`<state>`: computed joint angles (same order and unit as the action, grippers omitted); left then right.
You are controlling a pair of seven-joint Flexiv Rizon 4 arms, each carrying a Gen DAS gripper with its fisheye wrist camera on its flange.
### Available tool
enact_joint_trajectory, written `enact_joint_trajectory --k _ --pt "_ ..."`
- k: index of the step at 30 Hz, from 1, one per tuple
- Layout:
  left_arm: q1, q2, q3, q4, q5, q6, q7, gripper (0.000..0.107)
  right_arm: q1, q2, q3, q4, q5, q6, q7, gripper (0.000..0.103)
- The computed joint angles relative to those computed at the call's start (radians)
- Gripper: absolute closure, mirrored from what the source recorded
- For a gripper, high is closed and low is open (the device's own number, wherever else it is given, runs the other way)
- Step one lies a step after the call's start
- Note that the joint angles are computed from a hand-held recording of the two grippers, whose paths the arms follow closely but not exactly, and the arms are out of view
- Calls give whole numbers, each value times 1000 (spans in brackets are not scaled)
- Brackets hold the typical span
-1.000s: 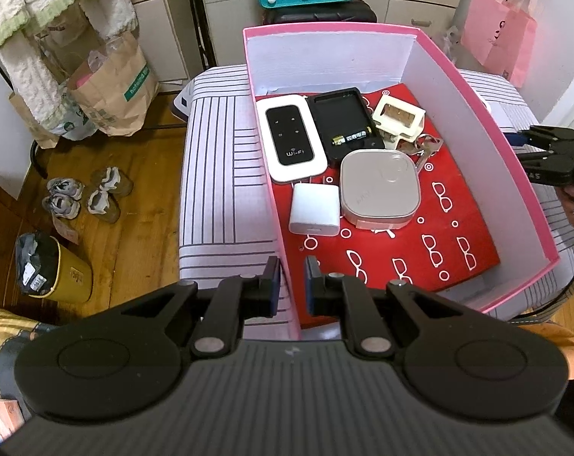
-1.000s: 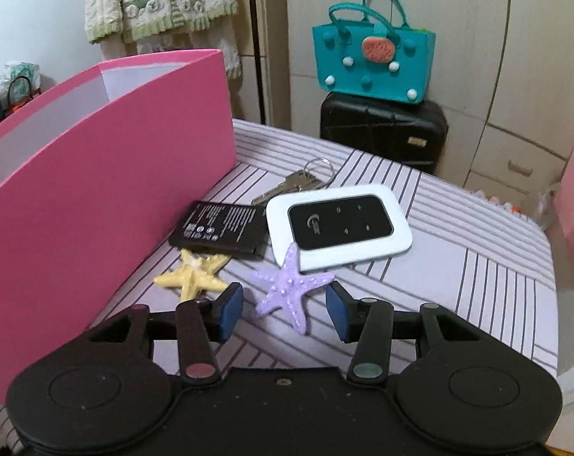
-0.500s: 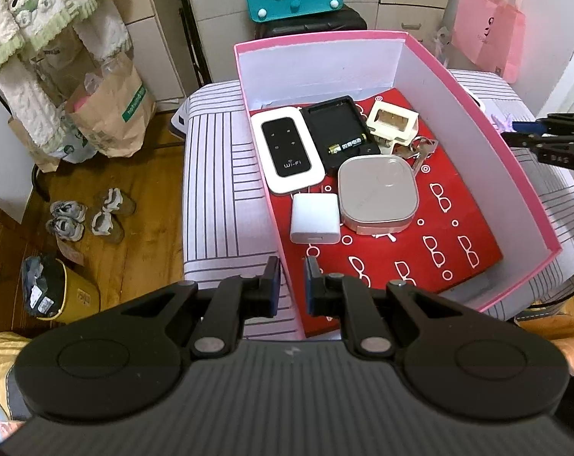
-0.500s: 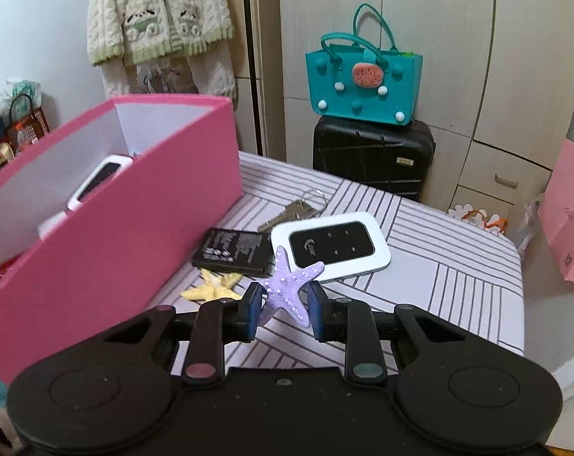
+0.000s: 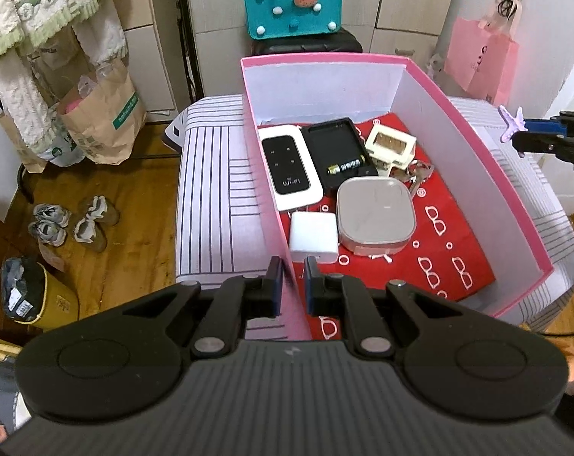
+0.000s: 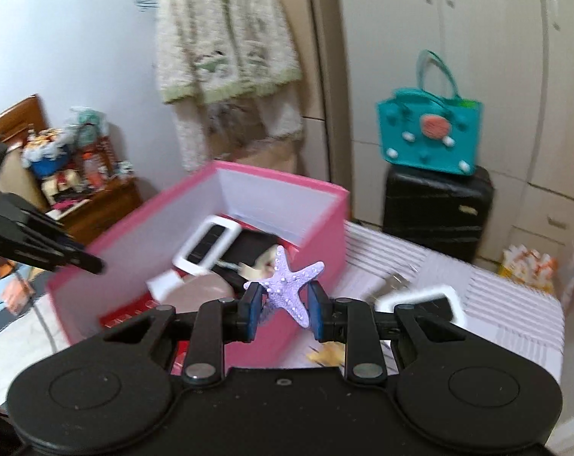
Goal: Organize rigid objects
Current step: 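Carry the purple starfish into the box onto the charger cube, release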
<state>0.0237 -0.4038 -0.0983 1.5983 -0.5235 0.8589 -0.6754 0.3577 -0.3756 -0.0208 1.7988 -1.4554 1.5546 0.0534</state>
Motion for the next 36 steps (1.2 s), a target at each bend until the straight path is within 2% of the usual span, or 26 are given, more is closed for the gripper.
enact_joint_trajectory --k 3,4,6,9,12,14,16,19,23,26,30,34,36 --pt "8 -11 -10 -3 -27 9 9 97 15 -28 23 -44 94 25 -108 73" --pt "9 -13 -13 -4 -32 9 13 96 17 -42 46 -58 164 21 -179 73" --pt "13 -13 -19 1 -45 15 32 96 -5 -82 142 -100 336 -20 -370 73" --pt "15 -13 -23 8 -61 24 48 96 -46 -155 303 -198 542 -132 -628 73" --pt "18 -8 -29 26 -87 42 68 96 -68 -250 439 -335 696 -268 -850 73" --pt "16 -5 -32 39 -102 62 78 97 -61 -311 499 -437 772 -378 -964 73" --pt "15 -2 -33 47 -113 73 83 97 -40 -364 523 -529 823 -477 -1049 73" --pt "13 0 -34 55 -122 88 91 97 -1 -415 524 -627 884 -592 -1115 73" --pt "16 1 -37 61 -138 91 100 97 46 -473 500 -740 948 -689 -1177 73" --pt "17 2 -36 62 -143 85 104 96 59 -512 512 -818 1022 -745 -1236 73" --pt "17 3 -35 62 -147 83 109 96 93 -538 468 -880 1069 -800 -1266 72" --pt "17 0 -33 57 -150 74 98 96 111 -535 423 -876 1135 -783 -1245 71" --pt "16 -2 -32 55 -147 74 95 96 126 -501 374 -824 1146 -729 -1217 68"
